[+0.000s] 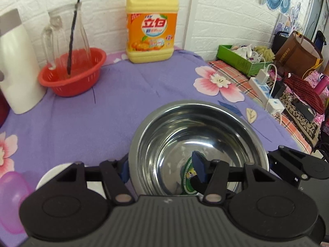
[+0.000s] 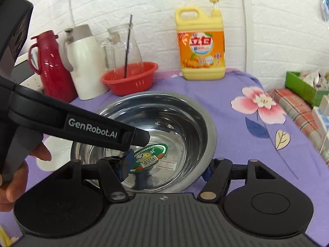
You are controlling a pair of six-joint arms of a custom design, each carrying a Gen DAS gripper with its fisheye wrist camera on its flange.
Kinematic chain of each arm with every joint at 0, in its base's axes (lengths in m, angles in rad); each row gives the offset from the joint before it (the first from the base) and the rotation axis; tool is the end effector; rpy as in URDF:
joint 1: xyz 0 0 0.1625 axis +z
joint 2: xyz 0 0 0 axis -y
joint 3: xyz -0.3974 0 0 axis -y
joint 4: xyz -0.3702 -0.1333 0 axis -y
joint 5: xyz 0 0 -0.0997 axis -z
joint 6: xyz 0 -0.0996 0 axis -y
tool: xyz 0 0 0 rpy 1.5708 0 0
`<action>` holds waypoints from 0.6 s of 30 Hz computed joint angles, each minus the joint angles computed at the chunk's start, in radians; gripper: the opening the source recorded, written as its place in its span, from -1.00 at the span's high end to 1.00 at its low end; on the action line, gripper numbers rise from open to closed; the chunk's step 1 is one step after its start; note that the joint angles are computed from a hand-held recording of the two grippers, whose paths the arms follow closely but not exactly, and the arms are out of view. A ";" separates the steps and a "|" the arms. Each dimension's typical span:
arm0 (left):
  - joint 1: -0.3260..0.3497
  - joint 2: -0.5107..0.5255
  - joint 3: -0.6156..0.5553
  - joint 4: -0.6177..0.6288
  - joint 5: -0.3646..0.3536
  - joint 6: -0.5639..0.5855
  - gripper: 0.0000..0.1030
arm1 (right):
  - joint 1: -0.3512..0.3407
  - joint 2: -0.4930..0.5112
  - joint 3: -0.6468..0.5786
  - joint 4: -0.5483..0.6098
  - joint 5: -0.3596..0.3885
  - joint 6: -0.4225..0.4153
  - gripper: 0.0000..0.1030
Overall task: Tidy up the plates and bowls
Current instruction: 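Lift the steel bowl with both grippers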
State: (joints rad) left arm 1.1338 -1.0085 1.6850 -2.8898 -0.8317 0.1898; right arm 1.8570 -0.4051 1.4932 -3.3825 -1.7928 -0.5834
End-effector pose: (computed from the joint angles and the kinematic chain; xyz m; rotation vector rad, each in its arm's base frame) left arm -0.0827 -0.6506 0.2677 0.4353 2.3232 -0.8861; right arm 0.2977 -0.6172 -0.0156 1.0201 -2.4632 0.9530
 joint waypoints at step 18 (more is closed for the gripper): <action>-0.176 -0.333 0.596 0.030 0.059 -0.356 -0.07 | 0.008 -0.211 0.587 -0.273 0.006 -0.033 -1.00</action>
